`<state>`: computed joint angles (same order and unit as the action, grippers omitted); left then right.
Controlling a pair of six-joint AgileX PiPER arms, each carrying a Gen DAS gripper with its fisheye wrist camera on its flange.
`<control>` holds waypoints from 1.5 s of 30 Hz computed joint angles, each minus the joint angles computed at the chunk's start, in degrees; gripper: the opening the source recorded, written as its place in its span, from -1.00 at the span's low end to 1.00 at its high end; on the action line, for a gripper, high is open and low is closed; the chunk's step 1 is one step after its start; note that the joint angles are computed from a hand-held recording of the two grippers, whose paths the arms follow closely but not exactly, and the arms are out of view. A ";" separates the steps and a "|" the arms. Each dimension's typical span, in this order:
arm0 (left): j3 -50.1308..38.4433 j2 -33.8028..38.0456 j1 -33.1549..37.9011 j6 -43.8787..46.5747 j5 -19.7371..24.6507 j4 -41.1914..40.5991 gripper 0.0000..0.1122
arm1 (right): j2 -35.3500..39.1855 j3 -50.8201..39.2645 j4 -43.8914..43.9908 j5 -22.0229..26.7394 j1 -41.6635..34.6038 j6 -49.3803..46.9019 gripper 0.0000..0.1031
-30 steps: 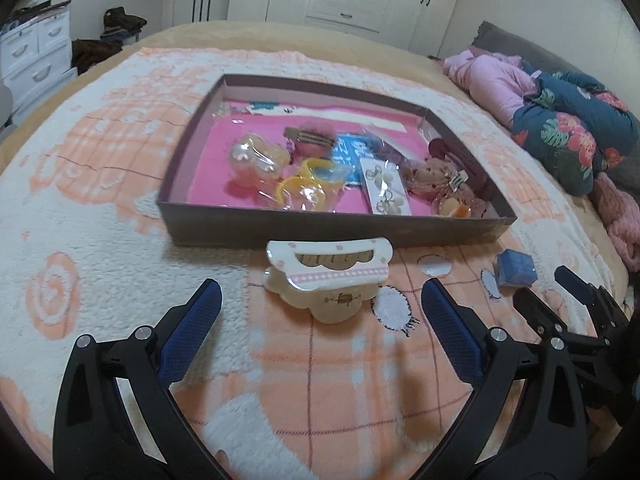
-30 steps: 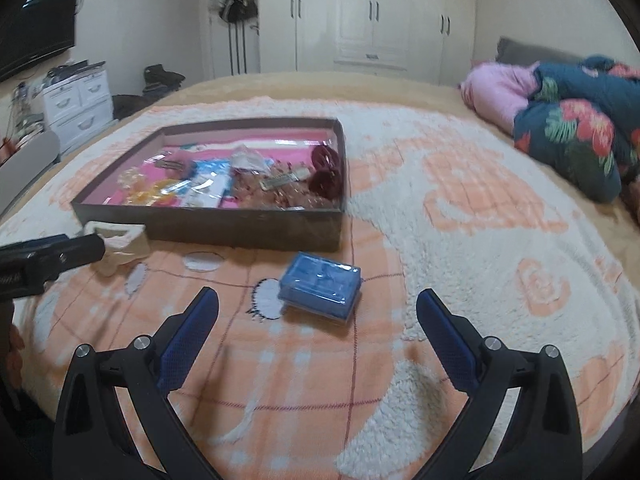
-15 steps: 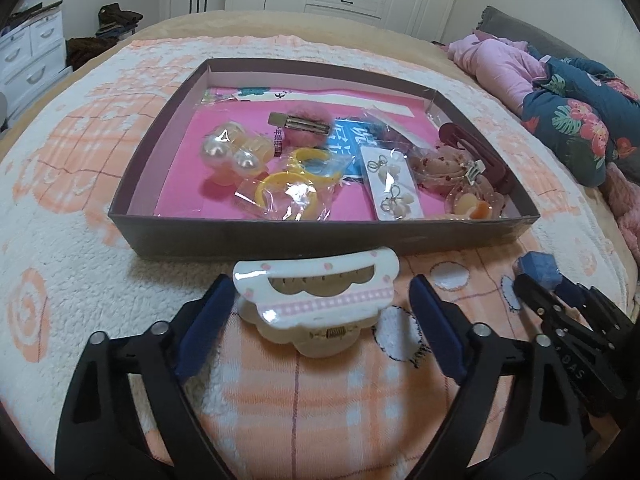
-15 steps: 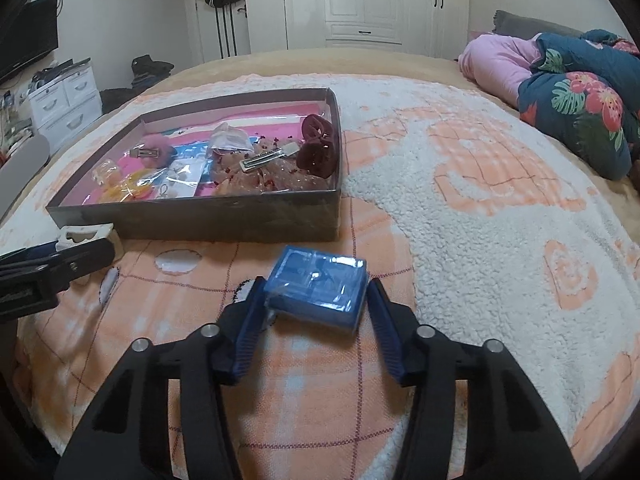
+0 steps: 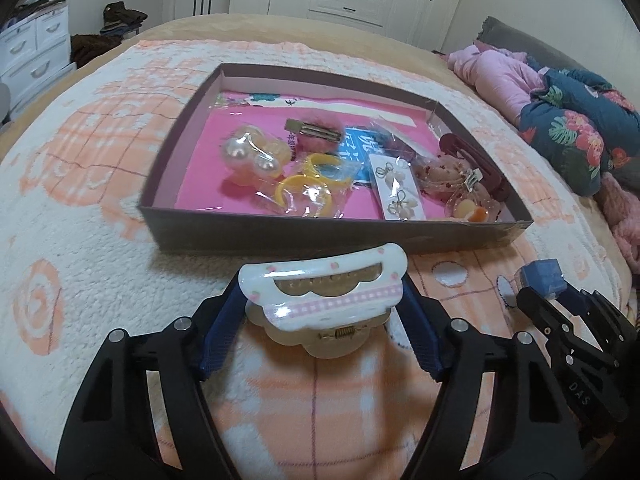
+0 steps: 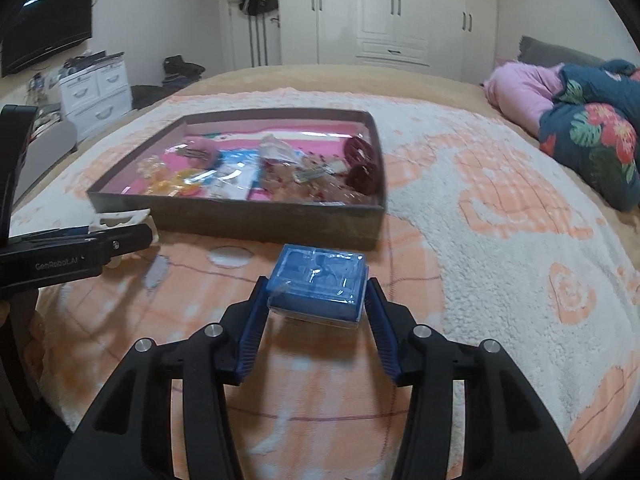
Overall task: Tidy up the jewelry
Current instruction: 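Carry the claw clip and blue box into the tray and open both tools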
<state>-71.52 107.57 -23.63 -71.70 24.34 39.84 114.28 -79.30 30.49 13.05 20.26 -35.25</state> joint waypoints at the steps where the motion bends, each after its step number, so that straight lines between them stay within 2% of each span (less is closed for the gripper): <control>1: 0.92 -0.81 -0.03 -0.83 -0.27 0.63 0.14 | -0.29 0.03 0.63 0.14 0.16 -0.72 -0.09; 11: 7.85 -7.82 0.85 -9.51 -1.62 7.79 0.14 | -1.74 -1.09 1.28 0.80 2.17 -2.18 -0.09; 23: 7.93 -10.17 4.64 -10.64 -2.94 9.46 0.14 | 0.59 -6.99 -4.83 2.36 4.60 4.02 -0.09; 33: 2.32 -6.71 6.30 -4.54 -3.71 4.48 0.14 | 6.05 -17.39 -11.27 5.29 4.20 11.04 -0.09; 45: -9.49 1.49 7.18 8.41 -3.35 -6.49 0.14 | 12.90 -27.83 -19.63 8.86 2.70 19.64 -0.09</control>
